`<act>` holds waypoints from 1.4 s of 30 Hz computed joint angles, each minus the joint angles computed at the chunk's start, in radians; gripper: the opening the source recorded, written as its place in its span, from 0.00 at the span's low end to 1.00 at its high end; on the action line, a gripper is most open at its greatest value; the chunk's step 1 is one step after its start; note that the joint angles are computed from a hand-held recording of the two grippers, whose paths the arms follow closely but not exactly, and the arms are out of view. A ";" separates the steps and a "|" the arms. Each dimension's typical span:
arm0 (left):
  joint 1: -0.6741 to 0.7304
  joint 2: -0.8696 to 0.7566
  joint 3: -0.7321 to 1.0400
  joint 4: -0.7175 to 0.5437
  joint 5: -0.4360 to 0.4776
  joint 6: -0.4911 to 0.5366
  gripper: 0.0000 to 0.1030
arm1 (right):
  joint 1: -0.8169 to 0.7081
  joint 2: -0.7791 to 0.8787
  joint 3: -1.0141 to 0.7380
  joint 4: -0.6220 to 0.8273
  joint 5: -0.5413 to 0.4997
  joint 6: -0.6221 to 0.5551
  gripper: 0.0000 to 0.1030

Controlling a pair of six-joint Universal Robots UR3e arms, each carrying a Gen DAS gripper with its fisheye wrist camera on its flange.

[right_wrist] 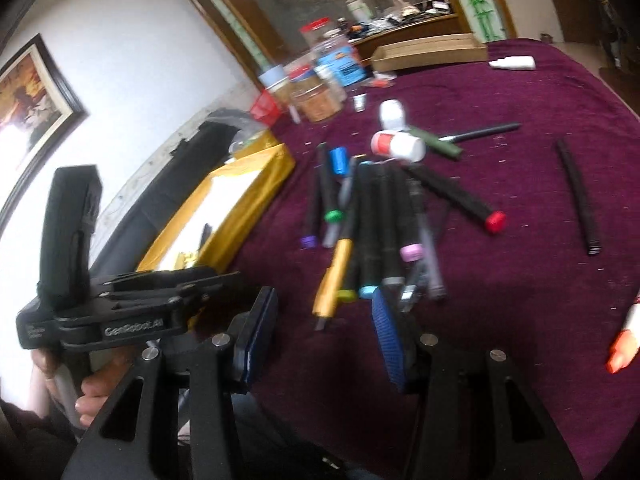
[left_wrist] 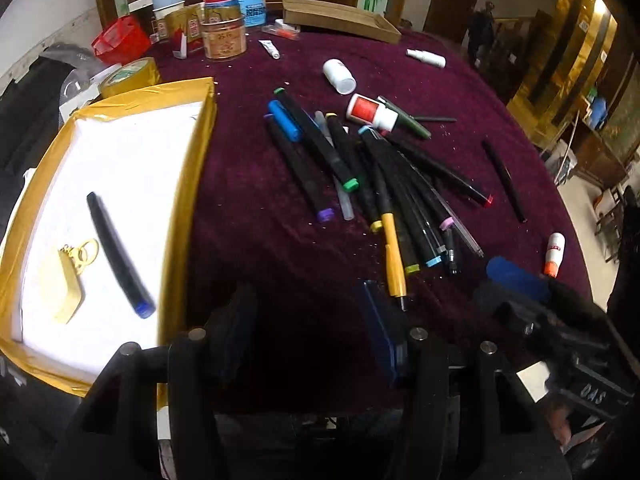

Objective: Organize rigid objects
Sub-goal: 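Move both grippers back over the marker pile, then grasp a red-capped marker with the right gripper while the left grasps a green-capped marker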

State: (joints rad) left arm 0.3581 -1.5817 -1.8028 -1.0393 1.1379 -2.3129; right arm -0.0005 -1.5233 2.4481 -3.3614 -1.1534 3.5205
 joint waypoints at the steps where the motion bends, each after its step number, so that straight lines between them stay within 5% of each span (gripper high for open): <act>1: -0.012 -0.002 0.000 0.007 0.009 -0.006 0.50 | -0.026 -0.009 0.011 0.005 0.020 -0.007 0.43; 11: -0.047 -0.033 -0.007 0.020 0.023 -0.028 0.50 | -0.173 0.001 -0.065 0.151 0.058 -0.104 0.41; 19: -0.050 -0.090 0.045 -0.001 0.028 -0.056 0.50 | -0.143 0.222 -0.448 0.424 -0.065 -0.196 0.35; 23: -0.026 -0.113 0.078 -0.038 0.021 -0.063 0.50 | -0.117 0.310 -0.548 0.528 -0.113 -0.215 0.24; 28: 0.001 -0.115 0.091 -0.061 -0.003 -0.064 0.48 | -0.086 0.287 -0.491 0.497 -0.145 -0.200 0.13; 37: -0.022 -0.140 0.148 -0.052 -0.046 -0.075 0.41 | -0.081 0.129 -0.176 0.254 -0.175 -0.061 0.13; 42: -0.122 -0.274 0.288 -0.015 0.000 -0.174 0.41 | -0.038 0.146 -0.190 0.227 -0.250 -0.008 0.13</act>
State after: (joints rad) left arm 0.2357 -1.8557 -1.5145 -1.0543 1.1377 -2.4866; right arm -0.0383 -1.3778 2.2581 -3.1344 -1.4033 3.5125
